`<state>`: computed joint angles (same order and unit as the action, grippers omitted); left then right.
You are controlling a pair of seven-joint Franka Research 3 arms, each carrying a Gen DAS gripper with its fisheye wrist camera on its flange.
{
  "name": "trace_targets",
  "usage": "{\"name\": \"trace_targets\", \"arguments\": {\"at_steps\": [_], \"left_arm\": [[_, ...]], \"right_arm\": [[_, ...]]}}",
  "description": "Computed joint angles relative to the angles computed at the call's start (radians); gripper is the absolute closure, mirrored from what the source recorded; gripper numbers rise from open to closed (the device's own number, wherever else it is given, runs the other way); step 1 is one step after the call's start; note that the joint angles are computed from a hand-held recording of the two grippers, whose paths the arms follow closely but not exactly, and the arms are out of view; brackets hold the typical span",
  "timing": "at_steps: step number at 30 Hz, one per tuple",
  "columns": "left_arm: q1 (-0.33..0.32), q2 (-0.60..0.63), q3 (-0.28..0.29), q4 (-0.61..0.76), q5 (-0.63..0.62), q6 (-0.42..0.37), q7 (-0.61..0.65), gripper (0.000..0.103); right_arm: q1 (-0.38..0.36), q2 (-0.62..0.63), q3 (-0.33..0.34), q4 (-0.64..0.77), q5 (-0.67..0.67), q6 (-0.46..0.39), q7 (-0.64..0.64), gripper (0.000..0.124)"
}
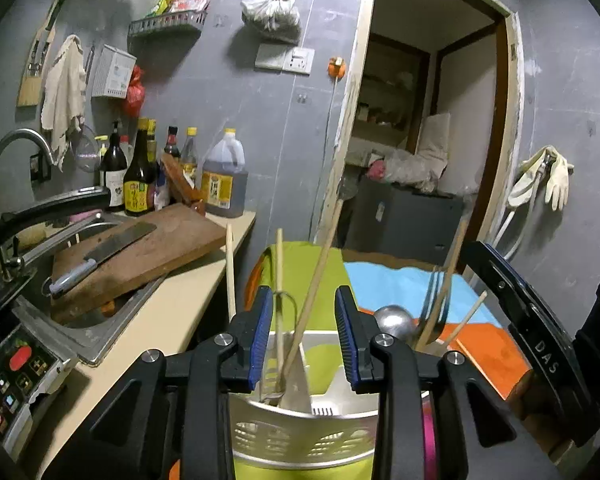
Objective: Organize utensils
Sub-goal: 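Lower the peeler and chopstick into the caddy and open both tools, then move both tools back over the remaining spoon and chopstick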
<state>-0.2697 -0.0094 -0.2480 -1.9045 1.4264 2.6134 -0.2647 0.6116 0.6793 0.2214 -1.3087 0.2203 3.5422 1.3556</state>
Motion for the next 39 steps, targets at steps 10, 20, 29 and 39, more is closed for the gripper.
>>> {"name": "trace_targets", "arguments": {"at_steps": [10,20,29,39], "left_arm": [[-0.038,0.006,-0.027,0.033,0.170,-0.088,-0.176,0.033],[-0.097,0.069,-0.029,0.107,0.208,-0.136,-0.181,0.007],[-0.167,0.156,-0.014,0.199,0.209,-0.132,-0.092,0.004],[-0.255,0.280,0.027,0.320,0.166,-0.112,0.025,0.004]], "right_arm": [[0.000,-0.143,-0.044,-0.176,0.092,0.084,-0.023,0.042],[-0.020,-0.279,-0.072,-0.355,0.190,0.139,-0.098,0.021],[-0.021,-0.361,-0.106,-0.462,0.316,0.129,-0.228,0.021],[-0.019,-0.432,-0.148,-0.558,0.519,0.063,-0.392,0.021]]}}
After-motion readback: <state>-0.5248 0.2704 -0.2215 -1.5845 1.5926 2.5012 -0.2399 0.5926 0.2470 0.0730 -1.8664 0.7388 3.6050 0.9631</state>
